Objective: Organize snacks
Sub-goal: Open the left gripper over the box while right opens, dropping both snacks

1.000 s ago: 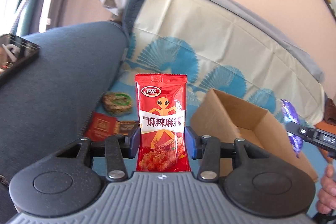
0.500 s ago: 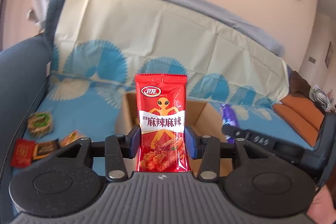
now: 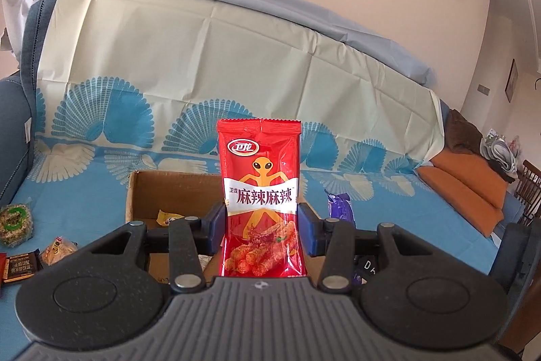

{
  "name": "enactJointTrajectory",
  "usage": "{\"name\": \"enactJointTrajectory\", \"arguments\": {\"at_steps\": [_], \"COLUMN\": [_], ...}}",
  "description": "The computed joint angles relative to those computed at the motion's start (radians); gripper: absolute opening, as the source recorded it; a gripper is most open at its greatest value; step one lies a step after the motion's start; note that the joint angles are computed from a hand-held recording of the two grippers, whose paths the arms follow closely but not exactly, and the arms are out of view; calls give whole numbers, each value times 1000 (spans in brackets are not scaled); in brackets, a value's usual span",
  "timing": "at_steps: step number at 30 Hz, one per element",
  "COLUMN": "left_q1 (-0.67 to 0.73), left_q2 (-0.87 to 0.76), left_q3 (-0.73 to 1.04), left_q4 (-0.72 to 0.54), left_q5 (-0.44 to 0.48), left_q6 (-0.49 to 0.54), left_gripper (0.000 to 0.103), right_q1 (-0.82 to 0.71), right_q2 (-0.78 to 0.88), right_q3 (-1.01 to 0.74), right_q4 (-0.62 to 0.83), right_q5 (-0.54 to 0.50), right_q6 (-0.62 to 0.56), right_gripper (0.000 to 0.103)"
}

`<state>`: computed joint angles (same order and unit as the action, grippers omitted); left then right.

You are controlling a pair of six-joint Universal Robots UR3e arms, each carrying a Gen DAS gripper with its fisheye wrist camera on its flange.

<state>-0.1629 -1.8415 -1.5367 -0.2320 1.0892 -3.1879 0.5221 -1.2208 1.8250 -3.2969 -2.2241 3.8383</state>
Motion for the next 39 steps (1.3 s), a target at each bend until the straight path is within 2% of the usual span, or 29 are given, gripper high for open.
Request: {"name": "enactJointTrajectory", "arguments": {"at_steps": [29,32,33,35,37,39], "left_q1": [-56,-54,-55,-53,-36,-1], "left_q2": [-82,-81,-80,-67,-36,16], "left_q3": [126,126,131,113,55,-31], "left_q4": [-55,-58,-67,-62,-30,-1], "left_q5": [11,9,12,20,13,-9], "left_q6": [0,4,8,15,31,37], "left_gripper": [50,53,62,69,69,69], "right_q1": [20,24,23,20,17,19], "right_q2": [15,19,19,21,22,28], "right_q3": [-19,-27,-29,-42,-45,-59], "right_q4": [-8,1,5,38,54,72], "right_q5": [-51,-56,-51,-47,-40,-44], "right_q6": [-6,-2,-1,10,24,33], "right_gripper": [16,16,19,21,35,43]}}
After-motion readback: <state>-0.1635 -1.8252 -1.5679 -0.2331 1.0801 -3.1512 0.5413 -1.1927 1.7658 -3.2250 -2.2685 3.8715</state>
